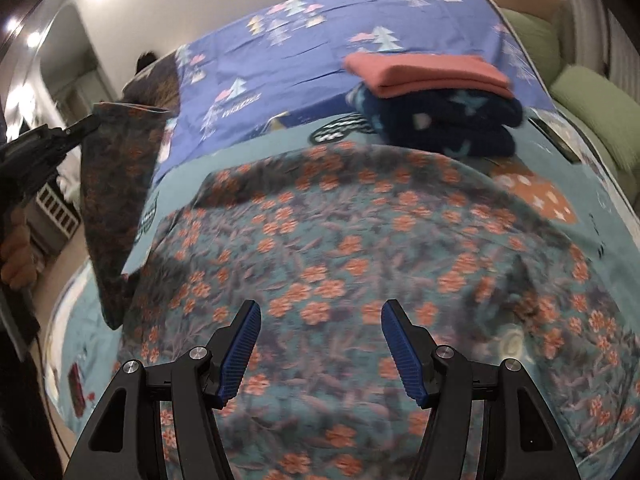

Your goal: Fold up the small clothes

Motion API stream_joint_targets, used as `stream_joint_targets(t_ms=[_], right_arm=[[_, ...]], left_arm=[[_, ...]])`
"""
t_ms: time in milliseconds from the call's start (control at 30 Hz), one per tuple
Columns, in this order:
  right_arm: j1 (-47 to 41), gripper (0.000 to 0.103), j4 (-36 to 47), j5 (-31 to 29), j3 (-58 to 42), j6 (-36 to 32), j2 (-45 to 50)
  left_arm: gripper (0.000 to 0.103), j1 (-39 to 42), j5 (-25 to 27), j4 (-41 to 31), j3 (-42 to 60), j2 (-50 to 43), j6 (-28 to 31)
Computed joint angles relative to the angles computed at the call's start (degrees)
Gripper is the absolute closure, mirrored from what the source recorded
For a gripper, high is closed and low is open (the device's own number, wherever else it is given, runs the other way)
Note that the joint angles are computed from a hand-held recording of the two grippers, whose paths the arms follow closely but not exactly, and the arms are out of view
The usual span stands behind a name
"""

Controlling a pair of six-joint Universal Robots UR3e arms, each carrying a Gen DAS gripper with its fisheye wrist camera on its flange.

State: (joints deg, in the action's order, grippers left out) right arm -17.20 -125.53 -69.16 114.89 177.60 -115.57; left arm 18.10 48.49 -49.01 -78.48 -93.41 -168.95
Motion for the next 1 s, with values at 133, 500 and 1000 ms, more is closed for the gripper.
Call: stream_joint_targets(t_ms=[133, 500, 1000], right_arm=[[-11.4, 0.039, 7.4, 7.6, 2.4, -6.2, -6.2], [-30.4, 0.039, 31.5, 22.1, 2.1, -24.9, -9.5], [-9.6, 0.039, 12.0, 18.8, -9.1, -14.6, 19.6]], left_arm=[[0.098, -9.7, 1.9, 1.2, -1.6, -3.2, -1.1], [0.079, -19.1, 2.9, -2.6, -16.1, 0.6, 3.2], [0.048, 25.3, 4.4, -21.1, -36.9, 33.5, 23.5]])
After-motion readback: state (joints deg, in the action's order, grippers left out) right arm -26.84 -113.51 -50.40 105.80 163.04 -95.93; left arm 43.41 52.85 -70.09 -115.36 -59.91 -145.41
